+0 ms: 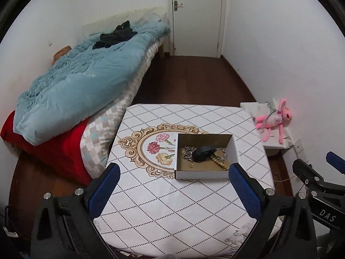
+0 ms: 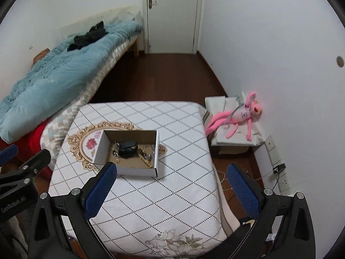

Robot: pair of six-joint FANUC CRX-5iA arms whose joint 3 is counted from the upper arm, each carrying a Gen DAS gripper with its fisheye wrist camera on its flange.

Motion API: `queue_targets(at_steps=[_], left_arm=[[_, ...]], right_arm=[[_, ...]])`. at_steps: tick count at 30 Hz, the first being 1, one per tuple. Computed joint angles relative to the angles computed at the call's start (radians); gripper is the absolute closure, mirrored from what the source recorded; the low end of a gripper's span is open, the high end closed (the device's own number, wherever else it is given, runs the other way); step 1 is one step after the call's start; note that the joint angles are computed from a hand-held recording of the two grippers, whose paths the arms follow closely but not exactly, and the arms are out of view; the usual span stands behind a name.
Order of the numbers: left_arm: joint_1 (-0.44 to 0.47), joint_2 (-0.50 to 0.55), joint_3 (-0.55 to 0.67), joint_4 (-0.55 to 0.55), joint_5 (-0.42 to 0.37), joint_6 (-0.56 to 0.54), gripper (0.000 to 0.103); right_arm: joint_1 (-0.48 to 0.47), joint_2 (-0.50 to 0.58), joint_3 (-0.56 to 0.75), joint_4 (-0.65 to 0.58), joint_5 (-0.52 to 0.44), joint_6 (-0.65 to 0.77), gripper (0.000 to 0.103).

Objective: Organize jewelry

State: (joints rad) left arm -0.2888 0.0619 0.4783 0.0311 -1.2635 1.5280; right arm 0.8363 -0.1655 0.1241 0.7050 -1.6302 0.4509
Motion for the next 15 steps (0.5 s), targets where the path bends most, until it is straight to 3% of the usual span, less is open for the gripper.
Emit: queue_targets(at_steps=[15], left_arm=[[-0.009,-0.061,0.009,0.025,-0.023,0.003,0.000]], right_arm=[[0.140,-0.025,0.053,0.109,-0.112,-0.054,0.000]])
